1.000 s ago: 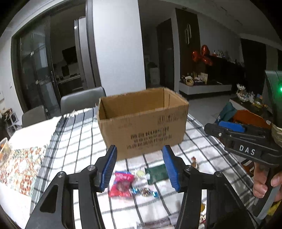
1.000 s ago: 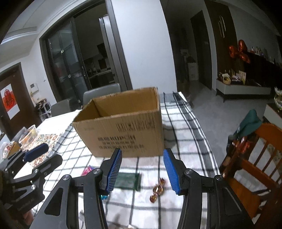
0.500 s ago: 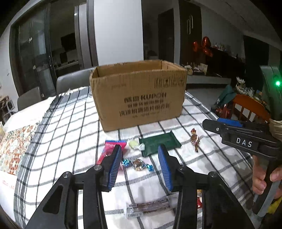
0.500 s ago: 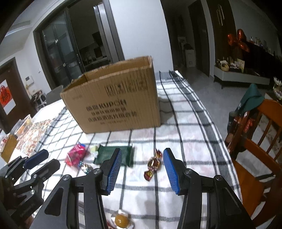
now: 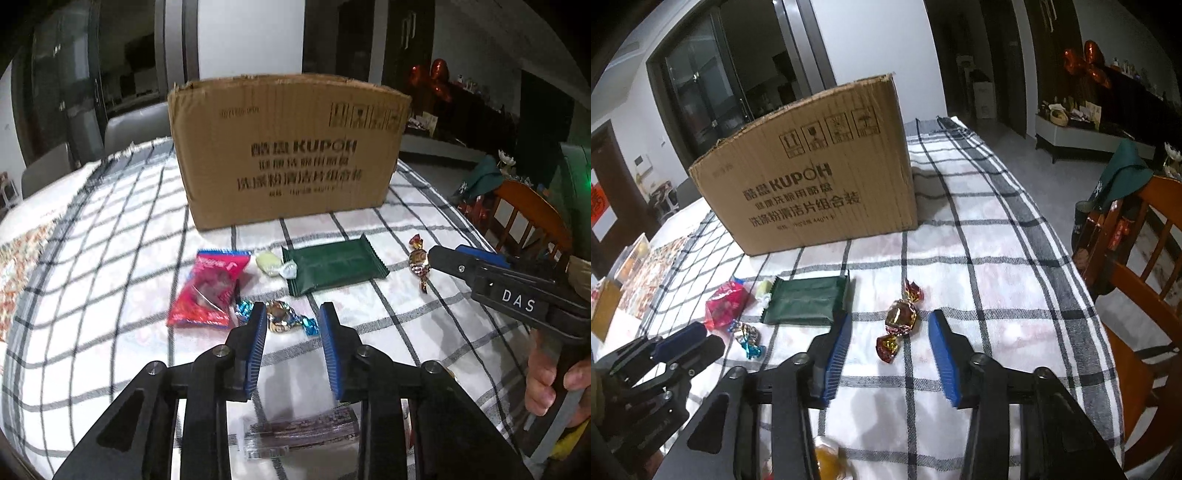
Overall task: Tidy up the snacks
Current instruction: 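Grasp the gold-wrapped candy with the right tool while the left tool closes on the blue-wrapped candy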
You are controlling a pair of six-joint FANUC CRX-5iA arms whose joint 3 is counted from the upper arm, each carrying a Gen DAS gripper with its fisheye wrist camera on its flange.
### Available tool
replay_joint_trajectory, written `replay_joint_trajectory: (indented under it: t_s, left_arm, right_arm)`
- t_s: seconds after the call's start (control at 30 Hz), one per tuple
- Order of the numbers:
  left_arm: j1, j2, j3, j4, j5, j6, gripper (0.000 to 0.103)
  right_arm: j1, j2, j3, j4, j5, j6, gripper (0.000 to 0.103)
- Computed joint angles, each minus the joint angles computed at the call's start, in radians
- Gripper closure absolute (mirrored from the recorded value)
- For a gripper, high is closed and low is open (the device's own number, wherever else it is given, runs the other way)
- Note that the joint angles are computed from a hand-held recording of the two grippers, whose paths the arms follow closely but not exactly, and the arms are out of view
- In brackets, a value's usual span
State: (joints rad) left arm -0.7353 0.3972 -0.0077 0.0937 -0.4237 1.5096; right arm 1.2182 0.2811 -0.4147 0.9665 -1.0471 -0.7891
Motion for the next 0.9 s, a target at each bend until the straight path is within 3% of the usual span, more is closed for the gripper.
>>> replay_joint_trajectory:
  t_s: [0.23, 0.67, 0.9]
  left_arm:
    - [-0.008, 0.059, 0.102, -0.088, -0.109, 0.115, 0.077]
    - [-0.009, 0.115, 0.184, -0.111, -0.173, 0.177, 0.077]
    - [0.007, 0.132, 0.192, -0.048, -0.178, 0.153, 0.076]
  right_arm:
    - [-0.015, -0.001, -0.012, -0.004, 0.034, -0.017, 0.06]
    - [-0.05, -0.012, -0.046, 0.006, 0.111, -0.07, 0.065]
    - [-0.068, 0.007, -0.026, -0.009, 0.133, -0.023, 0.065]
